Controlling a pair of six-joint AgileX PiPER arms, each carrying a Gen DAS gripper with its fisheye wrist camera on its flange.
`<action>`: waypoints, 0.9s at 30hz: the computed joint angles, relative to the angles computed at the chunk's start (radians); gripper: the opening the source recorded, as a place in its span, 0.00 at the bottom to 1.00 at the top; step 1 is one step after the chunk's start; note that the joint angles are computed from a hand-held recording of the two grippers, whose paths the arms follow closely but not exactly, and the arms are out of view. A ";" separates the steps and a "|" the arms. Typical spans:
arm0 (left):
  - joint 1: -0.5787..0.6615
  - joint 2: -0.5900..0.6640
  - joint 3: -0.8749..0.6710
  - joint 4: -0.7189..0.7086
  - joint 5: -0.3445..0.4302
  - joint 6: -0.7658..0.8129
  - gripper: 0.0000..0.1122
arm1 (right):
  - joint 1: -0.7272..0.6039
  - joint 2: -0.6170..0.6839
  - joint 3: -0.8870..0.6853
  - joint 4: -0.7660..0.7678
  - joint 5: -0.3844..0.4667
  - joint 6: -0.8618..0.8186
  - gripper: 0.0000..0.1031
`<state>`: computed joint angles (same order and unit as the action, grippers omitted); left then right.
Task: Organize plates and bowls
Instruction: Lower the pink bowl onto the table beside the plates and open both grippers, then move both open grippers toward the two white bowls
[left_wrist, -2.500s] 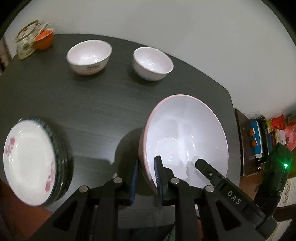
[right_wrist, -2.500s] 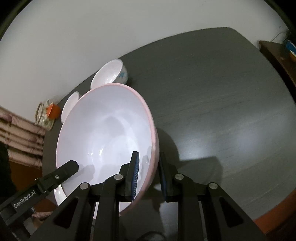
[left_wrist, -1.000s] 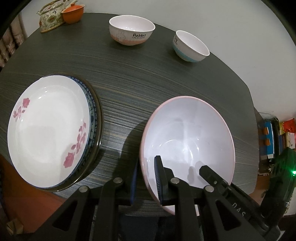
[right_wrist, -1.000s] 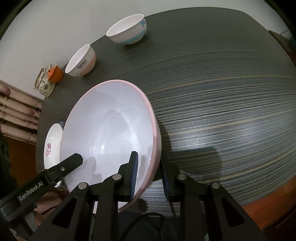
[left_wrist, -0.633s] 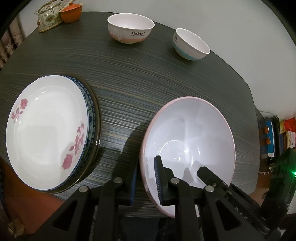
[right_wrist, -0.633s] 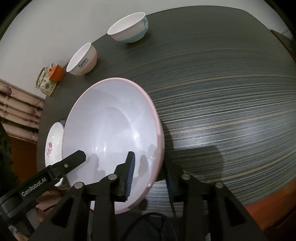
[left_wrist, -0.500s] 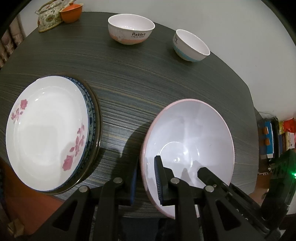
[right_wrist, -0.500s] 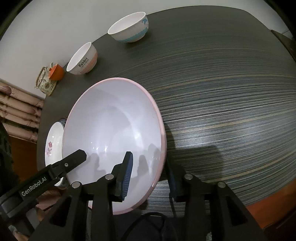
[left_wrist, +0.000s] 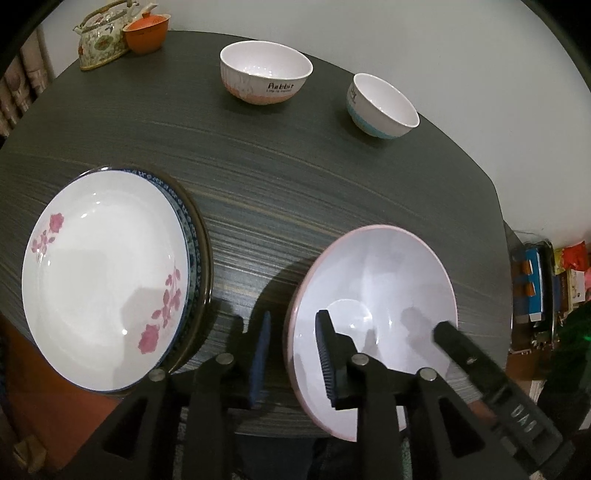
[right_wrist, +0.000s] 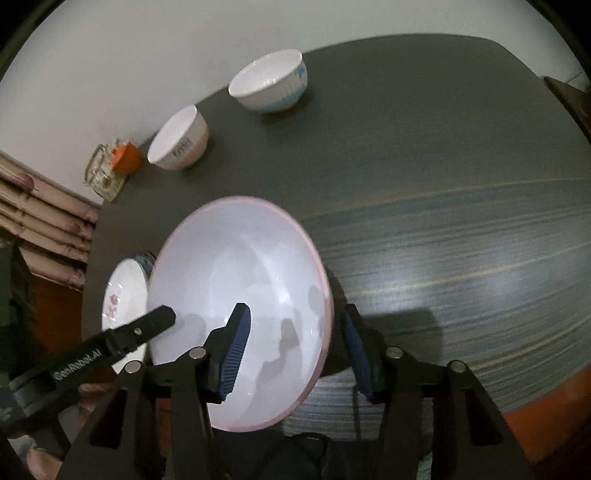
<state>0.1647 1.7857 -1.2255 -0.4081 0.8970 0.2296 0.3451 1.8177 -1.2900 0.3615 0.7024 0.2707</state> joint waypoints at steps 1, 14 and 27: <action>0.002 0.003 -0.008 0.000 0.004 -0.001 0.25 | -0.007 -0.005 -0.006 0.001 0.002 -0.008 0.52; 0.008 0.088 -0.193 0.034 0.064 -0.040 0.45 | -0.099 0.020 -0.120 -0.042 0.061 -0.053 0.56; -0.034 0.307 -0.597 0.058 0.212 -0.139 0.46 | -0.191 0.214 -0.418 0.035 0.160 -0.199 0.58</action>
